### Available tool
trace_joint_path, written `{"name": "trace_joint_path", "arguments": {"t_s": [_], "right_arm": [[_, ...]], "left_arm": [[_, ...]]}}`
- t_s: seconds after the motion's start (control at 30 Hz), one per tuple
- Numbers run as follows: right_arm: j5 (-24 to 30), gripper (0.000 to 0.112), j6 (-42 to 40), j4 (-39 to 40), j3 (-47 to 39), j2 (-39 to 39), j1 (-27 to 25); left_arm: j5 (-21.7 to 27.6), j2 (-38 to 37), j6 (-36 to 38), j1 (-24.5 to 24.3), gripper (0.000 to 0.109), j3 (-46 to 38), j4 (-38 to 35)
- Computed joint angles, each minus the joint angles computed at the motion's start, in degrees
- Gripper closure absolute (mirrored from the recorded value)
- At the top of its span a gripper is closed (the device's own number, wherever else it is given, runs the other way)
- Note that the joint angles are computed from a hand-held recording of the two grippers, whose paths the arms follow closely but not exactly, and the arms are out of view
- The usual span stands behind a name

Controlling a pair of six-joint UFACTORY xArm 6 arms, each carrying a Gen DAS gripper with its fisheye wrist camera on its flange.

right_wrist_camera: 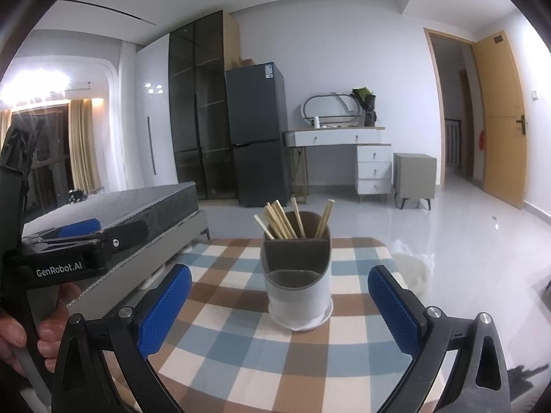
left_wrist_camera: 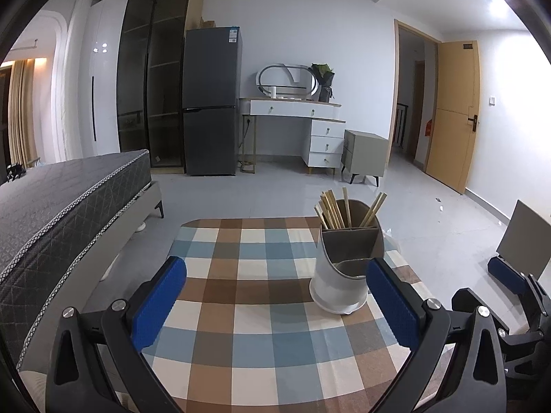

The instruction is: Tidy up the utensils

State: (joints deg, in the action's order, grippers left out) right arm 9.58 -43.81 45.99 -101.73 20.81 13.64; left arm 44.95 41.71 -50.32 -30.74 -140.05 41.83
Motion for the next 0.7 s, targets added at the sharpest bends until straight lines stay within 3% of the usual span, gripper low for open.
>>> {"name": "trace_joint_path", "arguments": {"t_s": [0.43, 0.7], "right_arm": [[0.15, 0.009, 1.67, -1.76, 0.77, -0.64, -0.05], [0.40, 0.009, 2.73, -3.34, 0.69, -0.54, 0.09]], "left_arm": [[2.07, 1.01, -1.04, -0.23, 0.007, -2.03, -0.35], [0.28, -0.61, -1.00, 0.01, 0.007, 0.51, -1.27]]}}
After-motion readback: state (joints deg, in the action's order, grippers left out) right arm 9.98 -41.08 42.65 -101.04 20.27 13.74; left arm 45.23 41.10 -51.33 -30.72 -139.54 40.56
